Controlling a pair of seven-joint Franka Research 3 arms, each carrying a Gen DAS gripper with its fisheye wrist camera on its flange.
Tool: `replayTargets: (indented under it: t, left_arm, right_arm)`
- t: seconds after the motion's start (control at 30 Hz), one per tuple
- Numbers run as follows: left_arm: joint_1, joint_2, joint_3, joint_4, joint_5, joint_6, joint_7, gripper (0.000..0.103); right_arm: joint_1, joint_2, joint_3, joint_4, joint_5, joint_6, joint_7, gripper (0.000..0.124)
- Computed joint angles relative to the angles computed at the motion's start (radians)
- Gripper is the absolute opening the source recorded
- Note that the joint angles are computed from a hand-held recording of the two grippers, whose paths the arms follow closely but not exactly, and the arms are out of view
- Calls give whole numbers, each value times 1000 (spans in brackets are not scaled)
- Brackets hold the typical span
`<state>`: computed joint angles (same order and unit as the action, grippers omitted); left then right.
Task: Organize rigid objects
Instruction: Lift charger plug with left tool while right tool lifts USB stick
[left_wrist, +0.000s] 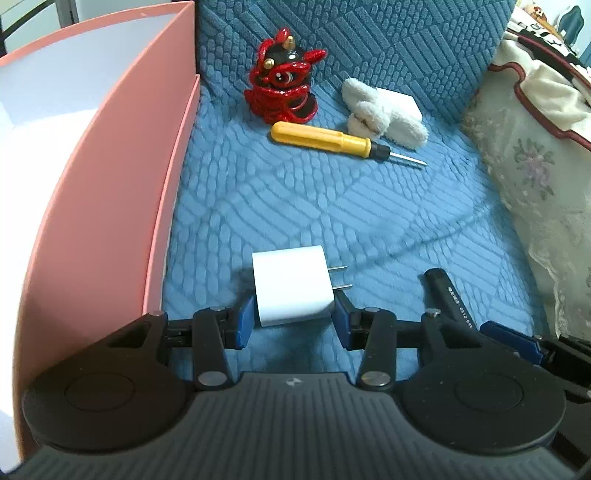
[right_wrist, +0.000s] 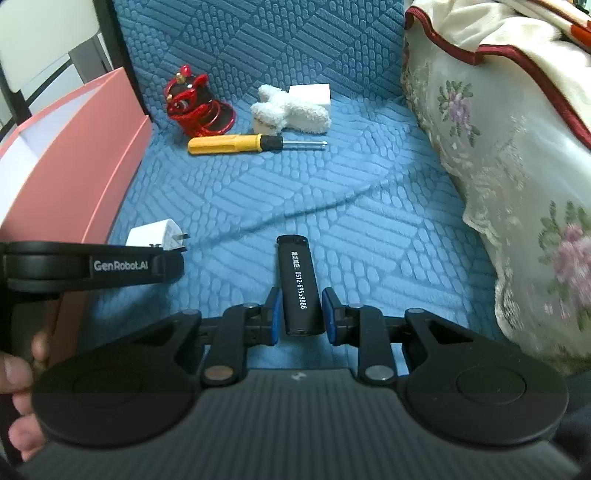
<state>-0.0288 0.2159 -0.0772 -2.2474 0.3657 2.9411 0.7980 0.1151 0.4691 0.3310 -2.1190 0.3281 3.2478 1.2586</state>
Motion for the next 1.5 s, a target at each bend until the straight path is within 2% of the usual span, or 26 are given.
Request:
replayTargets:
  t: [0.13,0.2,0.27,0.33,0.37,0.47,0.57,0.83,0.93,1.03,1.1,1.5]
  left_arm:
    - [-34,-40,37,-43,97,1,-70,50]
    - [-43,-49,46,-49,151,-11,-112,50]
    - [-26,-54,31,-59,146,-3,-105,50]
    - [-15,-55,24,-62,140,6,-102,50]
    - [-11,-56,19,-63,134,10,-97,50]
    - [-5,-54,13,-63,121,17,-91,50]
    - [-2,-54,11,-63,111,24,-89,50]
    - [2,-50,8,-61,85,34,-71,50]
    - [-4,-46,13,-56,91,28,-75,50]
    - [-1,-41,10,-54,86,28,-70,50]
    - [-1,-40,10,-54,84,30,-66,50]
    - [25,-97,-29,-97,-36,82,35,50]
  right_arm:
    - [-56,-18,62,-45,-1,6,-7,27]
    - [-31,-20,41,-51,-5,7,-5,28]
    - [11,-20,3,-49,-14,18,-4,27]
    - [-24,-7,40,-39,-23,19,-6,28]
    - [-21,-3,37,-32,-24,15,-2,28]
    - [46,7,-32,-8,-19,-2,16,31]
    - [61,25,-49,22,-11,-26,25,31]
    - [175,49,-155,50,-33,10,17,30]
    - [117,52,-101,54,-15,3,33,27]
    - [134,45,-124,52,1,4,59,27]
    - [125,43,-117,48,1,7,63,27]
    - [13,-26,-7,-22,-32,41,60,27]
